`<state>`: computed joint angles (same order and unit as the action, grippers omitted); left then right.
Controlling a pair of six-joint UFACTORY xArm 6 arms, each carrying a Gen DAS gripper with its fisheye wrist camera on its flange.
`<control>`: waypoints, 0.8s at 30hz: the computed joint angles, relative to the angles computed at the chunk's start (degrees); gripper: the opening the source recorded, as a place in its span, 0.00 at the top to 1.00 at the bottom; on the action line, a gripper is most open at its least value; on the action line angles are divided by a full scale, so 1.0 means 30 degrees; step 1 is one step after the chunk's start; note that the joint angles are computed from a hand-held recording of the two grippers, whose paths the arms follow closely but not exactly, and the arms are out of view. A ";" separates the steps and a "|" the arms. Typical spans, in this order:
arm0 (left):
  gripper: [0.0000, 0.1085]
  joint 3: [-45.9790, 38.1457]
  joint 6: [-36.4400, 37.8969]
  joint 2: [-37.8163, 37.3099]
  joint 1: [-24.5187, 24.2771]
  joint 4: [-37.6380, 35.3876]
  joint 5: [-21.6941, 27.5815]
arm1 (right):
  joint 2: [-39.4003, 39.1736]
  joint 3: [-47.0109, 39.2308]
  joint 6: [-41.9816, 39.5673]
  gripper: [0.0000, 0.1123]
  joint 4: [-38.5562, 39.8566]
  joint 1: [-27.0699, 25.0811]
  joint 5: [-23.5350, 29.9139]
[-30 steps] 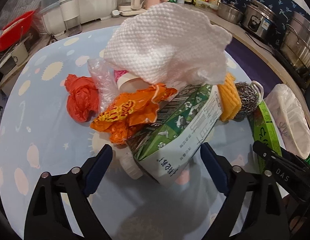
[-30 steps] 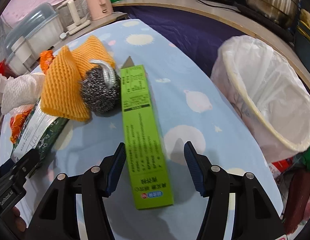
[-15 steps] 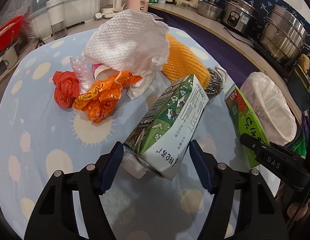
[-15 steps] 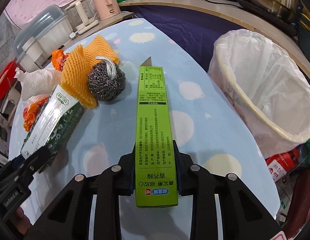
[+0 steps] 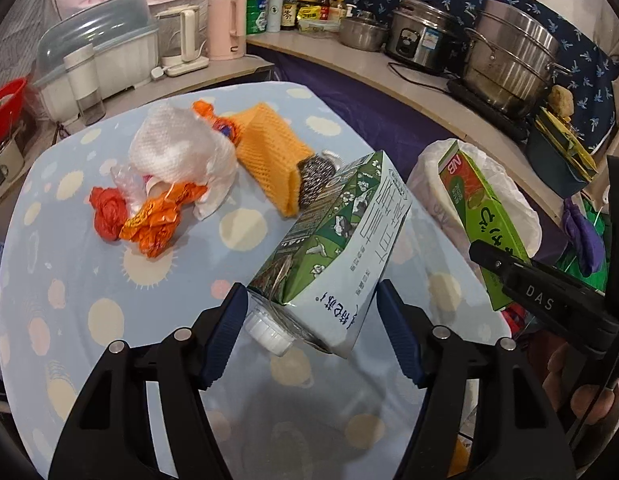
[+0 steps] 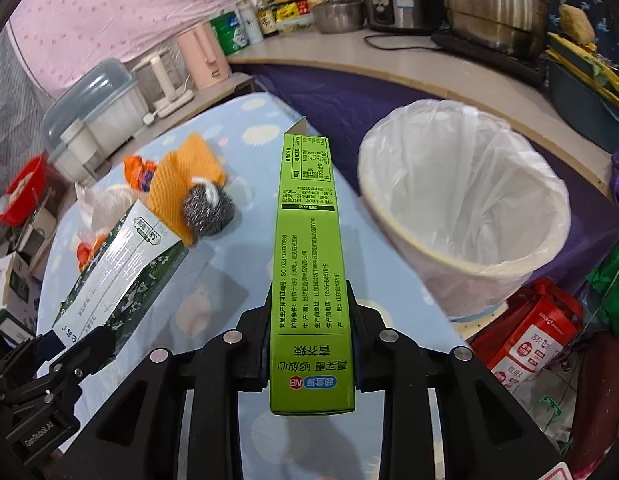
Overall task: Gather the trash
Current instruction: 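Carry the green box with the right gripper over the bin and release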
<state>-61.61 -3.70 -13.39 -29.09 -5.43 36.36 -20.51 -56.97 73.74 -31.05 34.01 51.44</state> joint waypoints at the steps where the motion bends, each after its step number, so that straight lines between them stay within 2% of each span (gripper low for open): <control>1: 0.41 -0.0345 -0.0083 0.0218 -0.0222 0.0186 -0.0041 | -0.0403 0.0214 0.0144 0.76 -0.0109 -0.0118 0.0168; 7: 0.41 -0.2875 0.0639 0.2032 -0.1617 -0.0374 0.0327 | -0.2372 0.1563 0.0555 0.76 -0.0391 -0.1339 0.1007; 10: 0.41 -0.4213 0.0469 0.3173 -0.2481 0.0340 0.0186 | -0.3101 0.2329 0.0423 0.76 -0.0050 -0.2197 0.1128; 16: 0.42 -0.7390 0.1052 0.6035 -0.3689 0.0133 0.0878 | -0.4332 0.4032 -0.0758 0.76 0.1757 -0.4547 0.0200; 24: 0.42 -1.1708 0.0567 0.9797 -0.4902 0.1280 0.2222 | -0.4262 0.4532 -0.1917 0.76 0.2618 -0.6229 -0.0059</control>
<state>-96.74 -1.99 16.00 -43.80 -1.59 43.03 -33.30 -43.37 67.99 -23.20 15.33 51.26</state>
